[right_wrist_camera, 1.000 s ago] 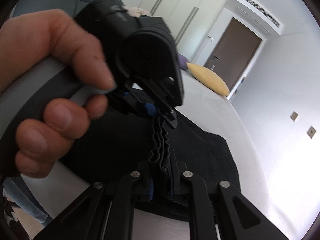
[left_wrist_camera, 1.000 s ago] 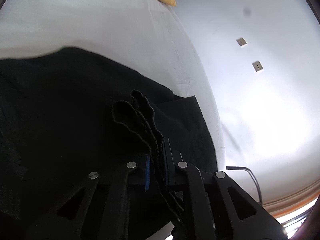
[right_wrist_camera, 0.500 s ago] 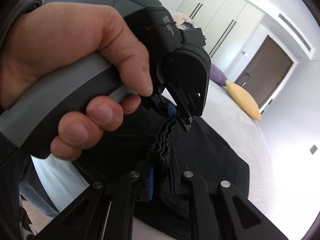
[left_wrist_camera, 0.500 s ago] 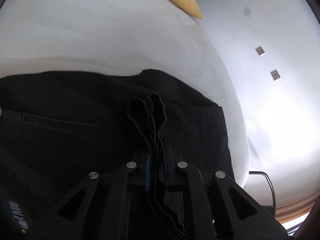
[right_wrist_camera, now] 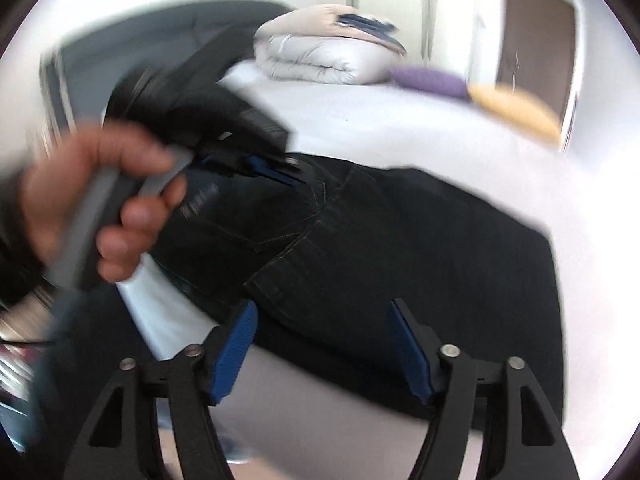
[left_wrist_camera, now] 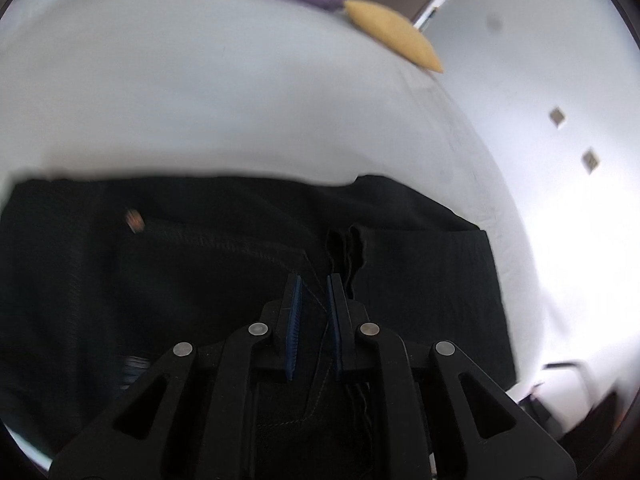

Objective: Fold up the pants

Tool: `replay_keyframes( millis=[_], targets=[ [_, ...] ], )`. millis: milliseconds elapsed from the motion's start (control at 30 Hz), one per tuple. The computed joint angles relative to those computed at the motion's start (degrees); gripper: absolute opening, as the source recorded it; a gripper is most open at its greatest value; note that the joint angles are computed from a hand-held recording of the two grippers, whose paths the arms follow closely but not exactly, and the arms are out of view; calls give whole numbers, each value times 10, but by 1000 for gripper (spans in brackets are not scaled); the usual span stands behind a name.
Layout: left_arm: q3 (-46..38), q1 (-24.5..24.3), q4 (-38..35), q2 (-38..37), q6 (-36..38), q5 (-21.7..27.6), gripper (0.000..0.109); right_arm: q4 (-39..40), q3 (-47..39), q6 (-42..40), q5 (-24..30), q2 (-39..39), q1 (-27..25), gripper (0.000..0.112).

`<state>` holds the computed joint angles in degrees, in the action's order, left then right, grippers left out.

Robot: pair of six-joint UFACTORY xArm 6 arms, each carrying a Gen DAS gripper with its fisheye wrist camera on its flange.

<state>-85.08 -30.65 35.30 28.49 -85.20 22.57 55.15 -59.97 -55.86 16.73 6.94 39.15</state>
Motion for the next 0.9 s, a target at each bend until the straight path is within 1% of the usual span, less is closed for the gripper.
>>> replay_keyframes(
  millis=[33,67,100,133,167,200,233,267,333,367,467,533,567,600,633,667,700,733,767,800,833,900],
  targets=[
    [-28,-12,14,9,14,36,12,56,-11,-20,60,-5,-35,53],
    [-73,-28,18,32,52,72,12,87,-20,-27,114,-6,-69,45],
    [-115,-40,8,58,91,98,12,96,-22,-10,145,-14,-81,36],
    [-167,-53,-6,92,139,131,12,111,-33,3,178,-8,-106,30],
    [-215,-63,-20,123,175,164,12,127,-61,22,219,13,-146,20],
    [-275,-73,-43,166,214,199,12,135,-64,31,253,15,-166,15],
    [-316,-76,-69,200,235,210,12,146,-63,37,275,17,-175,14],
    [-333,-79,-72,219,231,219,12,156,-87,45,295,37,-198,14],
    [-318,-83,-34,217,192,204,12,146,-135,73,328,74,-226,14],
    [-320,-84,-28,219,186,203,12,135,-177,96,365,107,-243,14],
    [-350,-90,-16,239,185,221,12,118,-290,159,414,205,-263,14],
    [-380,-95,-11,259,190,236,12,122,-343,184,429,258,-261,14],
    [-366,-98,-3,249,180,240,12,113,-399,208,433,303,-269,14],
    [-376,-103,1,258,174,241,11,104,-432,229,447,333,-262,14],
    [-394,-106,6,277,173,226,11,100,-449,249,442,355,-260,14],
    [-388,-107,14,275,167,223,11,93,-442,259,444,362,-259,2],
    [-358,-112,19,259,138,232,11,93,-448,270,448,373,-261,0],
    [-336,-111,29,248,132,216,11,111,-451,266,451,384,-260,0],
    [-291,-108,38,219,120,200,11,133,-435,253,453,379,-264,0],
    [-248,-109,50,193,100,192,11,134,-419,245,451,369,-264,0],
    [-228,-106,56,183,96,176,11,128,-402,237,450,356,-263,0],
    [-210,-103,65,172,88,170,11,124,-348,207,458,319,-265,0]
  ],
)
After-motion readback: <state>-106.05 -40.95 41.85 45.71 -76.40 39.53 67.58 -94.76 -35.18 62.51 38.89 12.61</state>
